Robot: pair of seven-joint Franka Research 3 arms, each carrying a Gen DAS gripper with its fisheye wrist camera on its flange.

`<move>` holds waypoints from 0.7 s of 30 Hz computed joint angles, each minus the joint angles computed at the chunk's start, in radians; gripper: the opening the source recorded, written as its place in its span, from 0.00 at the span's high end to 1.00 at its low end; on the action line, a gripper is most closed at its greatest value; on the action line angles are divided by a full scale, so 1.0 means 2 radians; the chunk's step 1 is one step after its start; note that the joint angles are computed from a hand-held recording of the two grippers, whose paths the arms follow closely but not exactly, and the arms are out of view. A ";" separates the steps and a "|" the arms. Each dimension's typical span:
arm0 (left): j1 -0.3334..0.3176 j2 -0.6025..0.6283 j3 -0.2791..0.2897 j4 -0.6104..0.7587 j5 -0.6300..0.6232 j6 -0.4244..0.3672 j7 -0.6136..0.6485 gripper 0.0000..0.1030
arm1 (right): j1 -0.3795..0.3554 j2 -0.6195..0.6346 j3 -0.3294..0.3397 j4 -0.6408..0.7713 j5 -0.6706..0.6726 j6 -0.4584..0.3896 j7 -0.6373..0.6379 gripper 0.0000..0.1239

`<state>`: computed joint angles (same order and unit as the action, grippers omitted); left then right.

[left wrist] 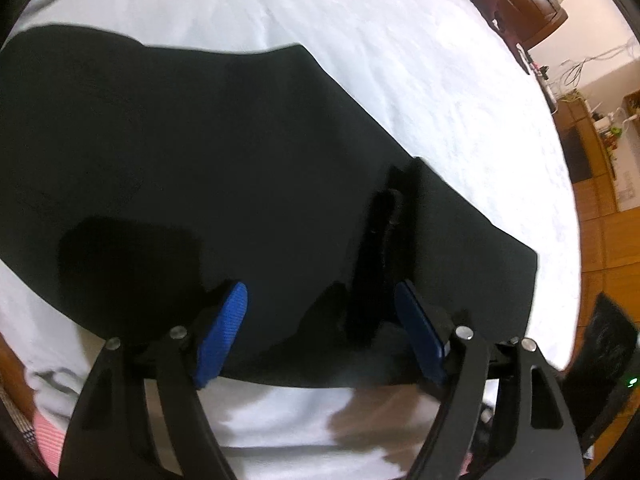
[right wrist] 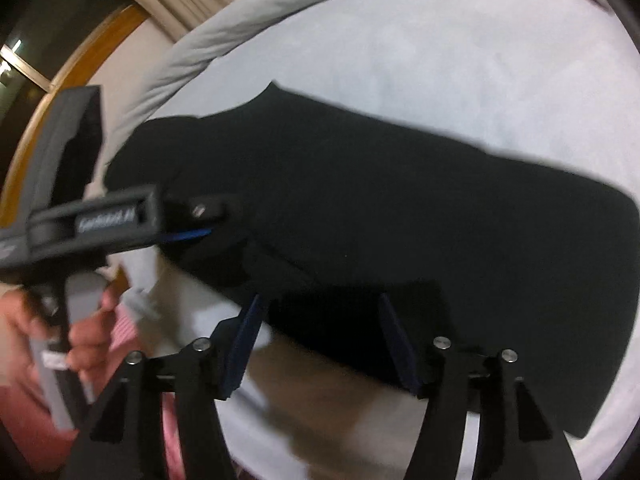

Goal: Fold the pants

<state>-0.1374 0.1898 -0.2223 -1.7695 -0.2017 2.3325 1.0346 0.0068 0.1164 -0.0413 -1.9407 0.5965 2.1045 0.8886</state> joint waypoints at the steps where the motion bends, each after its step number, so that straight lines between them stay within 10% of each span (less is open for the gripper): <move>1: 0.000 0.004 -0.001 0.004 -0.006 0.000 -0.001 0.25 | -0.005 0.002 -0.002 0.006 0.008 -0.021 -0.004 0.50; 14: -0.019 0.069 -0.021 0.095 -0.004 -0.048 -0.020 0.24 | -0.050 -0.031 -0.034 -0.001 0.028 -0.023 0.007 0.50; 21: -0.015 0.011 -0.025 0.021 -0.049 0.021 0.004 0.20 | -0.057 -0.022 -0.034 -0.001 0.033 -0.008 0.023 0.50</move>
